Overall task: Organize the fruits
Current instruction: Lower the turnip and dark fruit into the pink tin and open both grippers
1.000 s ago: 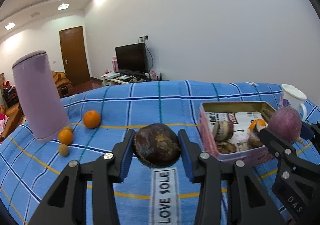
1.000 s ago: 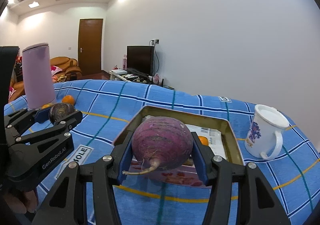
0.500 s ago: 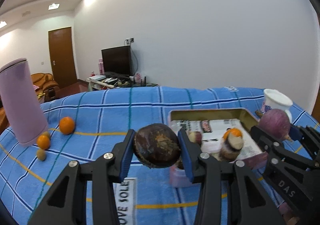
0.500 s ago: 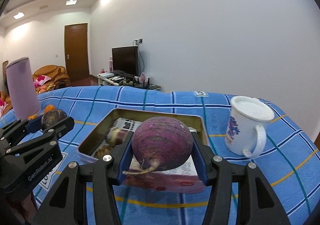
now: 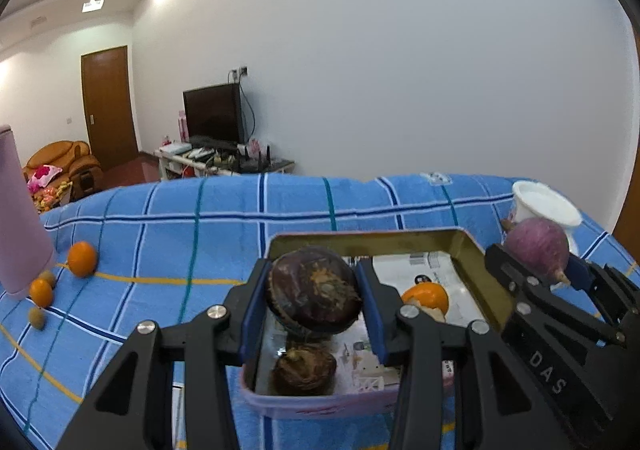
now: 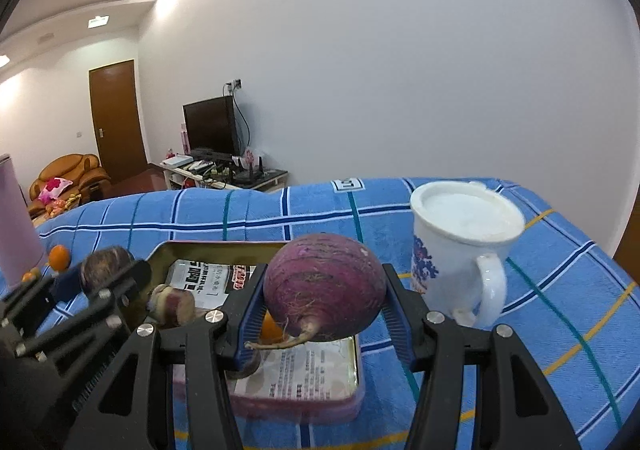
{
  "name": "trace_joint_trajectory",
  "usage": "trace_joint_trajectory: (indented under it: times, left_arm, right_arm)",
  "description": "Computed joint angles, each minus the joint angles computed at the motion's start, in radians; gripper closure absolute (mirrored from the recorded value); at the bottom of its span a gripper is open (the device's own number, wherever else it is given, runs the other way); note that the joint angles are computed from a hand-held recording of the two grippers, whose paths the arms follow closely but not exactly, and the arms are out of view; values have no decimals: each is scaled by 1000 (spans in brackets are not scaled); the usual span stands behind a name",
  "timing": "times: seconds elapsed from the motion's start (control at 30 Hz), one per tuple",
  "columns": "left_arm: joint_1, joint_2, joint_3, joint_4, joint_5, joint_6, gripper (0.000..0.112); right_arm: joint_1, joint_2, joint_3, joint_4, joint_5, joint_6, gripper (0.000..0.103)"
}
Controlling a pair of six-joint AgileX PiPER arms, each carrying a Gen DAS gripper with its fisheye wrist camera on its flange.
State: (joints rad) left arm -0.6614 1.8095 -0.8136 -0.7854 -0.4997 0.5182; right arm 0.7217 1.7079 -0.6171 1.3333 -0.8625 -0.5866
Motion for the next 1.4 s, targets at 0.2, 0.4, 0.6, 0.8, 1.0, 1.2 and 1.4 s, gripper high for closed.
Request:
trace_joint_trajectory:
  times: [0.2, 0.4, 0.6, 0.8, 1.0, 1.2, 1.4]
  left_arm:
    - [14, 48, -68, -77, 58, 77, 67]
    - [45, 66, -99, -66, 109, 63, 67]
    - [49, 81, -133, -181, 141, 168, 67]
    - [66, 78, -128, -186, 147, 164, 67]
    - [75, 79, -125, -160, 154, 139, 67]
    - [55, 82, -129, -195, 138, 187, 67]
    - [34, 66, -88, -126, 64, 97, 28]
  right_arm:
    - [-88, 44, -67, -44, 107, -34, 47]
    - [-110, 55, -89, -48, 155, -76, 47]
    - [-171, 65, -117, -90, 257, -76, 47]
    - [-214, 59, -88, -320, 326, 118, 47]
    - [-292, 45, -37, -702, 368, 508, 43]
    - [-224, -13, 77, -650, 118, 568, 25]
    - [-103, -12, 86, -347, -50, 419, 24]
